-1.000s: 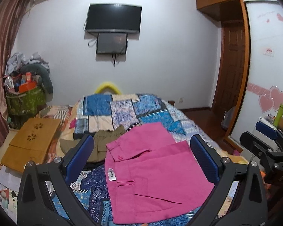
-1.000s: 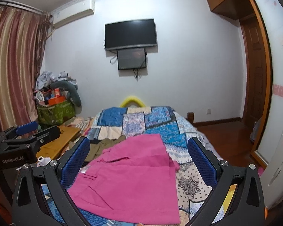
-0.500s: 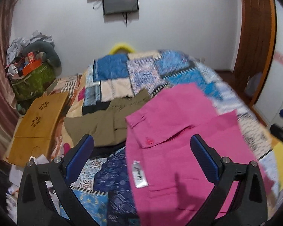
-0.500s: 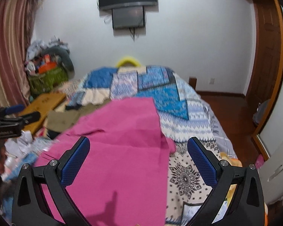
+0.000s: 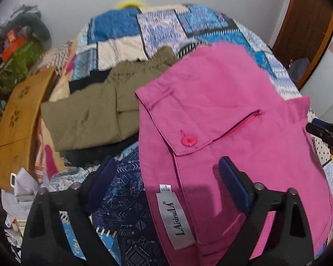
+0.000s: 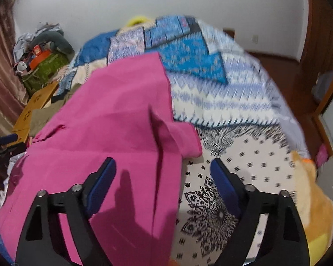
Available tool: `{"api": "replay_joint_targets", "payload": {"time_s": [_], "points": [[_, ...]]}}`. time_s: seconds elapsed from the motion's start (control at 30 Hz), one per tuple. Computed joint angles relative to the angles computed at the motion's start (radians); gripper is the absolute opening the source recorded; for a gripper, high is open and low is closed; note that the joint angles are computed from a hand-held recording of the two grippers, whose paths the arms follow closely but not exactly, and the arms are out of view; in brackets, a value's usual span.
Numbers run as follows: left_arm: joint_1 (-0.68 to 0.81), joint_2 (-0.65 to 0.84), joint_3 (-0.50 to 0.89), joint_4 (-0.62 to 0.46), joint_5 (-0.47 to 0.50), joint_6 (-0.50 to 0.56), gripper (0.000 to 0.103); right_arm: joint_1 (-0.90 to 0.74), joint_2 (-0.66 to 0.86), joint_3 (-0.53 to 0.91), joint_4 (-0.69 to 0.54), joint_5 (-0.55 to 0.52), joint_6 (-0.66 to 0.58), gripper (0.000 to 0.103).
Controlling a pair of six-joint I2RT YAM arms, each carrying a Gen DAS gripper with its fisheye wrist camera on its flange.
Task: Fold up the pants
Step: 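Lower the right tool onto the pink trouser leg edge and close it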
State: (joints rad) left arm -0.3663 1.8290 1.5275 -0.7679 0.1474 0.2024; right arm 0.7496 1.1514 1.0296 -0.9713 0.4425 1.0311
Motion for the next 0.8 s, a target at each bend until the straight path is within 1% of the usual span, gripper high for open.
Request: {"api": "replay_joint_targets", "payload": {"time_s": [0.1,0.13,0.17,0.23,0.27,0.37,0.47,0.5,0.57,0.7,0.8], "points": [[-0.002,0.037,0.013,-0.022,0.018,-0.007,0.089,-0.092,-0.013,-0.054,0.084,-0.117,-0.066,0.071],[-0.003,0.045,0.009,-0.015,0.029,-0.012,0.089,-0.107,-0.015,-0.071,0.109,-0.154,-0.082,0.067],[-0.004,0.044,0.005,-0.009,0.037,-0.016,0.089,-0.121,-0.018,-0.086,0.133,-0.182,-0.098,0.065],[-0.006,0.053,0.017,-0.014,0.047,-0.016,0.089,-0.130,-0.053,-0.120,0.175,-0.209,-0.105,0.055],[-0.006,0.058,0.022,-0.018,0.053,-0.016,0.089,-0.142,-0.070,-0.138,0.193,-0.227,-0.114,0.052],[-0.003,0.076,0.042,-0.030,0.072,-0.014,0.089,-0.137,-0.091,-0.153,0.209,-0.240,-0.115,0.039],[-0.005,0.090,0.059,-0.035,0.077,-0.016,0.088,-0.128,-0.095,-0.156,0.218,-0.243,-0.122,0.014],[-0.008,0.090,0.059,-0.034,0.075,-0.014,0.088,-0.105,-0.073,-0.134,0.181,-0.206,-0.110,0.005],[-0.015,0.086,0.055,-0.028,0.065,-0.010,0.088,-0.124,-0.051,-0.124,0.171,-0.196,-0.148,0.005],[-0.032,0.091,0.063,-0.024,0.058,0.002,0.087,-0.076,-0.057,-0.121,0.115,-0.145,-0.109,0.004],[-0.051,0.091,0.067,-0.017,0.043,0.019,0.087,-0.031,-0.080,-0.124,0.067,-0.112,-0.052,0.003]]}}
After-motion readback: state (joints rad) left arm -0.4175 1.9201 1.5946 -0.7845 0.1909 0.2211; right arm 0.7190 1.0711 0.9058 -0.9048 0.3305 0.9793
